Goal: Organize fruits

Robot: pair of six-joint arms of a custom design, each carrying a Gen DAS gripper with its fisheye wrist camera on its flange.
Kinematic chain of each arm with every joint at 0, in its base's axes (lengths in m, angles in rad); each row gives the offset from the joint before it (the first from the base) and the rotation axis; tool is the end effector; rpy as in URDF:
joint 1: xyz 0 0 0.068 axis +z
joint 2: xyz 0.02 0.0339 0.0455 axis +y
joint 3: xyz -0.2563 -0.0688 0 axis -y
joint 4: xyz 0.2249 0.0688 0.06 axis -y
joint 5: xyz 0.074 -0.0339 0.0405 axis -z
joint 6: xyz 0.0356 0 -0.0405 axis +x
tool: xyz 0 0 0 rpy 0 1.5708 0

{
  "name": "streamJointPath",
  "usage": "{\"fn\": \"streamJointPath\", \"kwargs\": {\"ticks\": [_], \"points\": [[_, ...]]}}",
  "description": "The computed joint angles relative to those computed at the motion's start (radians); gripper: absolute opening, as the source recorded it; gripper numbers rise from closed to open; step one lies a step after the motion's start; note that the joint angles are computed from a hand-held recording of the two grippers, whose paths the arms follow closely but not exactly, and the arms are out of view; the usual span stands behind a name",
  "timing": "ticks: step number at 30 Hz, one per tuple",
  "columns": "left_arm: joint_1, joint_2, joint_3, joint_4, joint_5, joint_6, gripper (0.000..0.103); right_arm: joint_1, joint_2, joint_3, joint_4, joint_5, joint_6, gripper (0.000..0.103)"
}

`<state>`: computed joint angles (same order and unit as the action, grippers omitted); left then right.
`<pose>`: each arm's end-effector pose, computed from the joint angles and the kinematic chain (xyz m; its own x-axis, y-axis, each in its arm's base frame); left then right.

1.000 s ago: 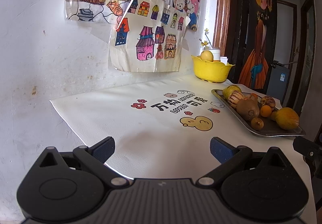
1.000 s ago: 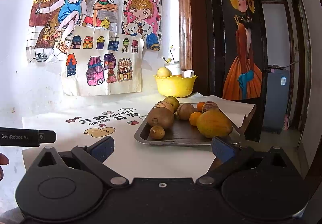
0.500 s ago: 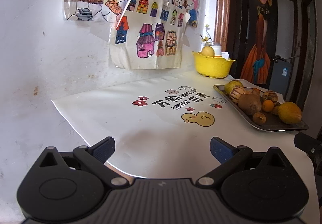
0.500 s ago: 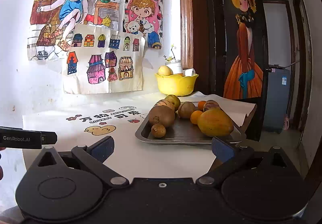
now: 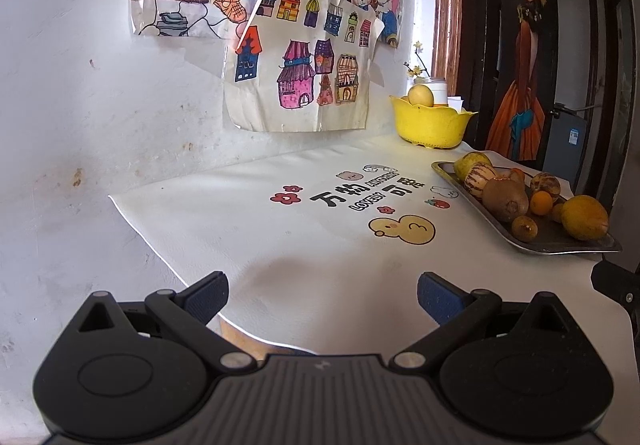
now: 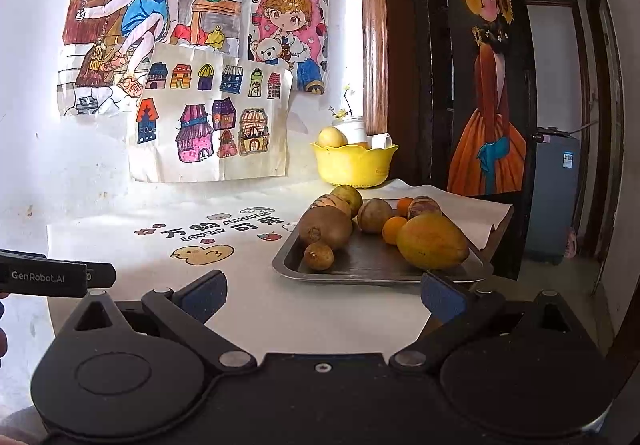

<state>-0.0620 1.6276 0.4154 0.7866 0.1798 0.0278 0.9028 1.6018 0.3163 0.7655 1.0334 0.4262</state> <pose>0.2681 -0.0230 0.1348 -0.4057 0.0526 -0.9125 0.2349 0.9708 -0.0485 0.1658 0.1607 0.1249 -0.2555 0.0179 -0.9666 0.1818 0.9829 -0.0299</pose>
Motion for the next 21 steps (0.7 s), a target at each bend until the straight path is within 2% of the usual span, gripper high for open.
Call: {"fn": "streamJointPath", "kwargs": {"ticks": [21], "points": [[-0.002, 0.004, 0.000, -0.002, -0.007, 0.001, 0.103, 0.002, 0.001, 0.005, -0.009, 0.002, 0.002, 0.103]]}}
